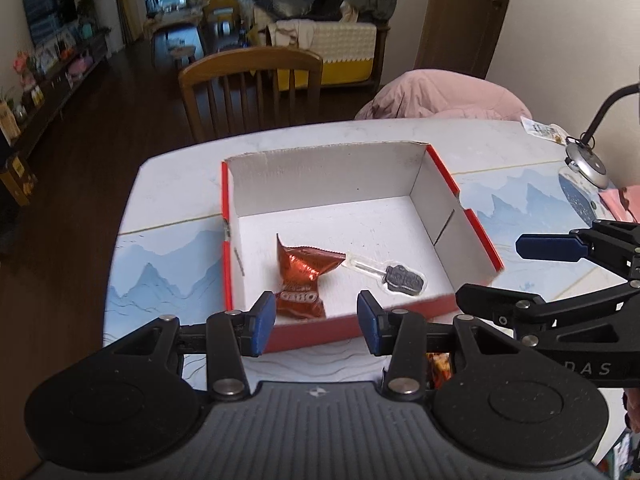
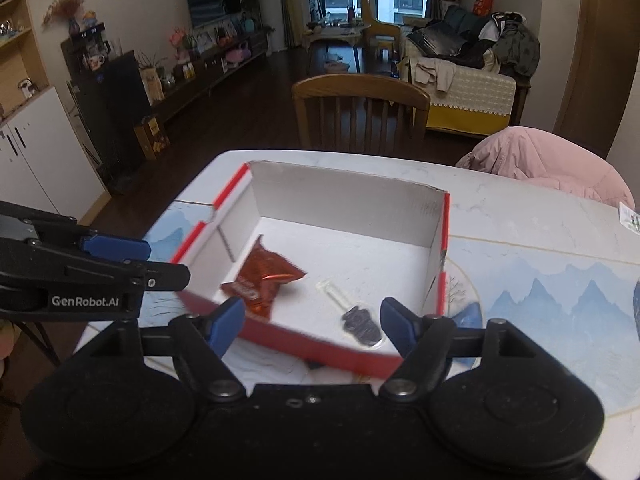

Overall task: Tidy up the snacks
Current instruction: 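Move both tools back to the pile and grasp the cream pastry bag with the left tool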

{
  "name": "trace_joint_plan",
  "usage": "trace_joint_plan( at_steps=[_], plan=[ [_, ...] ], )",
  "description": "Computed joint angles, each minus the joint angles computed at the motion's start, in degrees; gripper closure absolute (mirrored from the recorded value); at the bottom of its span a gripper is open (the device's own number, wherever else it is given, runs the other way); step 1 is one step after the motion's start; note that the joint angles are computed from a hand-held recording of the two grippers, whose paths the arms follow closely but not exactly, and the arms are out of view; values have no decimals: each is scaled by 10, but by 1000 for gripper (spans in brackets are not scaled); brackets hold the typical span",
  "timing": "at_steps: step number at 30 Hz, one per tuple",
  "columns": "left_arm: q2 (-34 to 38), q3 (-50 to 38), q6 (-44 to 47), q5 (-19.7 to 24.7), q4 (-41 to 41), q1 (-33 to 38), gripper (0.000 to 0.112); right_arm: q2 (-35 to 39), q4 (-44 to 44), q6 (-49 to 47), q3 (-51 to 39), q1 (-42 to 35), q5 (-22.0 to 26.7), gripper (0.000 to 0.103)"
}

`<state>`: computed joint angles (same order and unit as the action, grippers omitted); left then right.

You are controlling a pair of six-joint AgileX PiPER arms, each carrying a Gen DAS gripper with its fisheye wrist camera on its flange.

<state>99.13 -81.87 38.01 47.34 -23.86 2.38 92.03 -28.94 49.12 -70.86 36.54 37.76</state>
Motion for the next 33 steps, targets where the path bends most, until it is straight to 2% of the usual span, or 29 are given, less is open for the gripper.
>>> trace_joint_plan(
  at_steps=[1,5,15,18,24,30,33],
  plan=[
    [-12,13,17,0,-11,8,68,-7,-15,22,8,12,2,26],
    [-62,66,83,2,-60,43,50,-30,-65,102,32,59,20,23],
    [-138,149,221,67,-149,136,49,-74,-173,280,89,179,77,10],
    [-157,177,260,85,-171,166,43,-85,-191,321,107,206,87,7],
    [-177,225,328,106,-197,219,38,-94,-233,414,149,254,98,2],
    [-190,283,410,107,-224,269,35,-97,-242,472,187,279,88,0],
    [-189,313,454,112,-231,292,29,-84,-253,502,201,300,93,0]
  ],
)
